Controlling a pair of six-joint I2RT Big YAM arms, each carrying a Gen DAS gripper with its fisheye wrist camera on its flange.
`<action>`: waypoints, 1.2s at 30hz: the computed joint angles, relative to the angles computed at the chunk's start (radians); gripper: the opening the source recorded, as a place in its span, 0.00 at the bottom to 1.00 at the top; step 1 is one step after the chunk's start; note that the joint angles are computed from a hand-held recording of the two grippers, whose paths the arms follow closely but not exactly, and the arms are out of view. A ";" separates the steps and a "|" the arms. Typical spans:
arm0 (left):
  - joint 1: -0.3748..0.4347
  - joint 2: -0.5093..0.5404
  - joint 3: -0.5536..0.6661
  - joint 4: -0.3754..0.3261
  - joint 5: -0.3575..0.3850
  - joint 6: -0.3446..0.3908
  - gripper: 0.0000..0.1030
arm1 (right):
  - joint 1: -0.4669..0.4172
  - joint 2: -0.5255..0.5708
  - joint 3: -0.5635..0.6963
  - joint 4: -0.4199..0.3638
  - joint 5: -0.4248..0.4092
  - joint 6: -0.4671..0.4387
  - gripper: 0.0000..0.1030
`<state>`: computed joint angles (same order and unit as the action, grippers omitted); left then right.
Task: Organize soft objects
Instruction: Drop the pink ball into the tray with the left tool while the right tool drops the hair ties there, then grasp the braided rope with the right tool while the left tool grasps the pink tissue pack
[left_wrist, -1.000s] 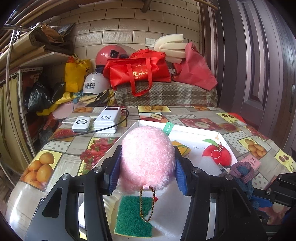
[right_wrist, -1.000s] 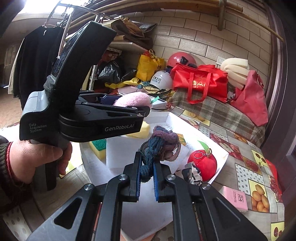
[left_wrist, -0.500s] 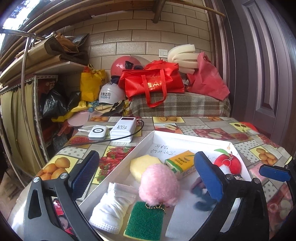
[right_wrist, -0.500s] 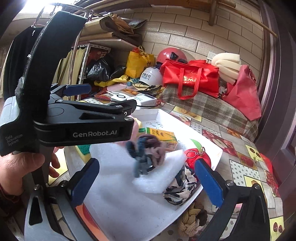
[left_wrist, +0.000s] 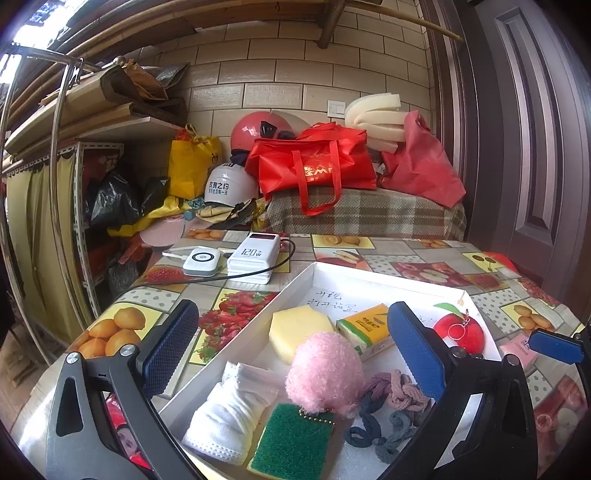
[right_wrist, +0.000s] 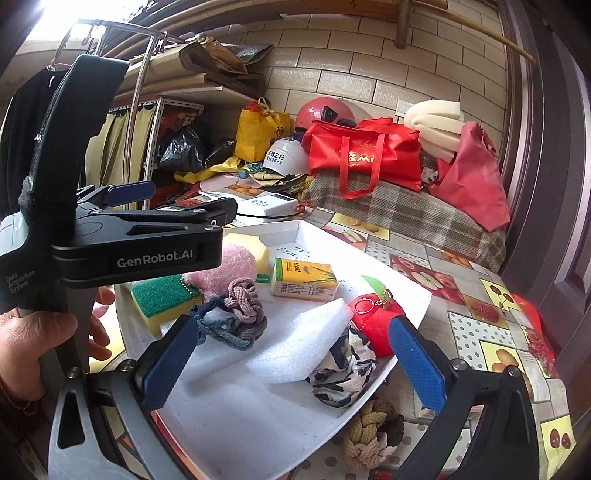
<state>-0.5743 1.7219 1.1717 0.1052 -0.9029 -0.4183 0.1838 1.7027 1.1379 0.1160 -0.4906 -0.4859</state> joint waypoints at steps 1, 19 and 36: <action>0.000 0.000 0.000 0.001 0.000 0.001 1.00 | 0.000 0.000 -0.001 0.003 0.000 0.003 1.00; -0.007 -0.020 -0.026 0.013 0.033 -0.017 1.00 | -0.118 0.002 0.020 -0.049 -0.069 0.104 1.00; -0.052 -0.003 -0.014 0.045 0.052 0.070 1.00 | -0.106 0.153 0.285 -0.631 0.004 -0.355 0.54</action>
